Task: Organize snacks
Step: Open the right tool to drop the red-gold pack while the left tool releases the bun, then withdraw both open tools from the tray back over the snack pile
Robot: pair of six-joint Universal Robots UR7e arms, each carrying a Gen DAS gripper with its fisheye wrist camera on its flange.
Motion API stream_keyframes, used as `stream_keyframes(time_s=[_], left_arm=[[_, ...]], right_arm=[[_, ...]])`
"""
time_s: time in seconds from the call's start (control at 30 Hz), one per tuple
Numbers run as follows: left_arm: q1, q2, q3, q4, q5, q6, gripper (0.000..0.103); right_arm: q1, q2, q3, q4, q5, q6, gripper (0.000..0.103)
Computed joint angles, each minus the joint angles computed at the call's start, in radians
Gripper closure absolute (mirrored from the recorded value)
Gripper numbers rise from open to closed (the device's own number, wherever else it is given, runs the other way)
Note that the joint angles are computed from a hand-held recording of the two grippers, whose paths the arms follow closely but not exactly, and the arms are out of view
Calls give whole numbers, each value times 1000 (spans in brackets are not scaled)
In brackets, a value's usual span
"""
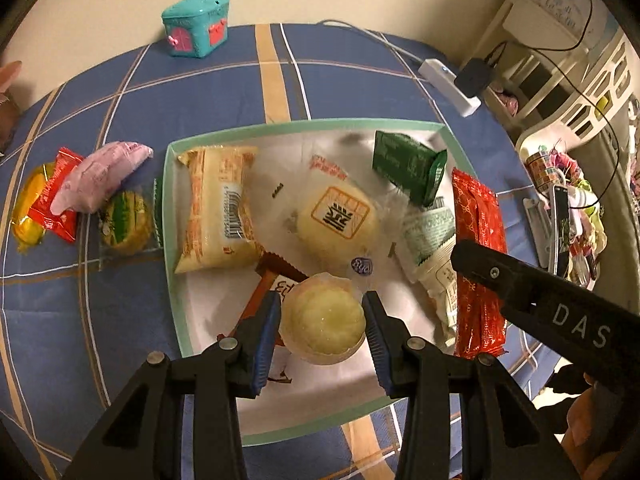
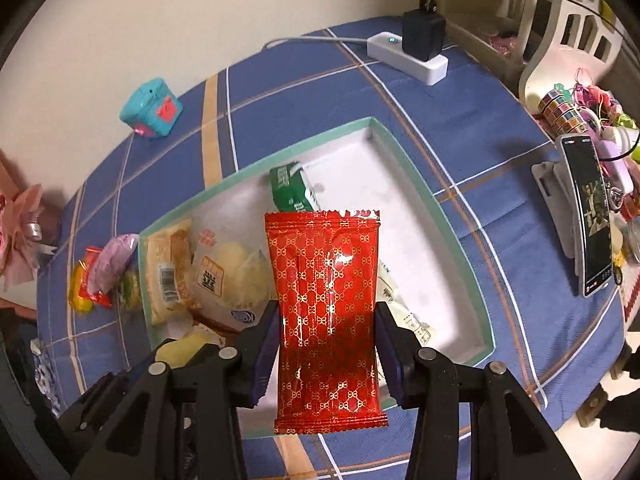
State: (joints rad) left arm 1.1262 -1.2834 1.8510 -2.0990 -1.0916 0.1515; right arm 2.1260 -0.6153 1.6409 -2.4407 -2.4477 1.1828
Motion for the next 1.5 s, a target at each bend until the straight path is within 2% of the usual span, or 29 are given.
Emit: stream_keyframes(time_s=[0.13, 0.23, 0.63, 0.7, 0.8, 0.87, 0.93, 1.1, 1.17, 1.2, 1.3, 1.5], left_arm=[[1, 3, -4, 24, 5, -22, 58], [7, 6, -16, 47, -7, -44, 48], [23, 9, -59, 45, 15, -84, 42], [30, 11, -69, 35, 42, -97, 41], [41, 15, -89, 16, 94, -119, 31], [52, 16, -102, -5, 119, -120, 28], [61, 18, -116, -24, 133, -111, 22], [81, 21, -142, -70, 175, -100, 15], [87, 22, -150, -86, 188, -97, 10], [89, 23, -152, -99, 200, -91, 4], [96, 25, -155, -150, 237, -59, 3], [126, 28, -206, -161, 252, -49, 3]], right_arm=[[-4, 11, -11, 4, 8, -12, 54], [-4, 16, -18, 10, 11, -19, 54], [9, 26, -39, 27, -11, -18, 51], [8, 29, -45, 46, -11, -3, 44], [8, 37, -61, 84, -18, 12, 42], [9, 45, -72, 90, -21, 4, 37], [11, 54, -88, 113, -28, 8, 27], [18, 76, -124, 157, -43, 6, 16], [21, 88, -144, 180, -47, 4, 15], [21, 93, -152, 189, -47, 2, 13], [24, 110, -177, 204, -48, -10, 1], [34, 149, -235, 215, -59, -46, 0]])
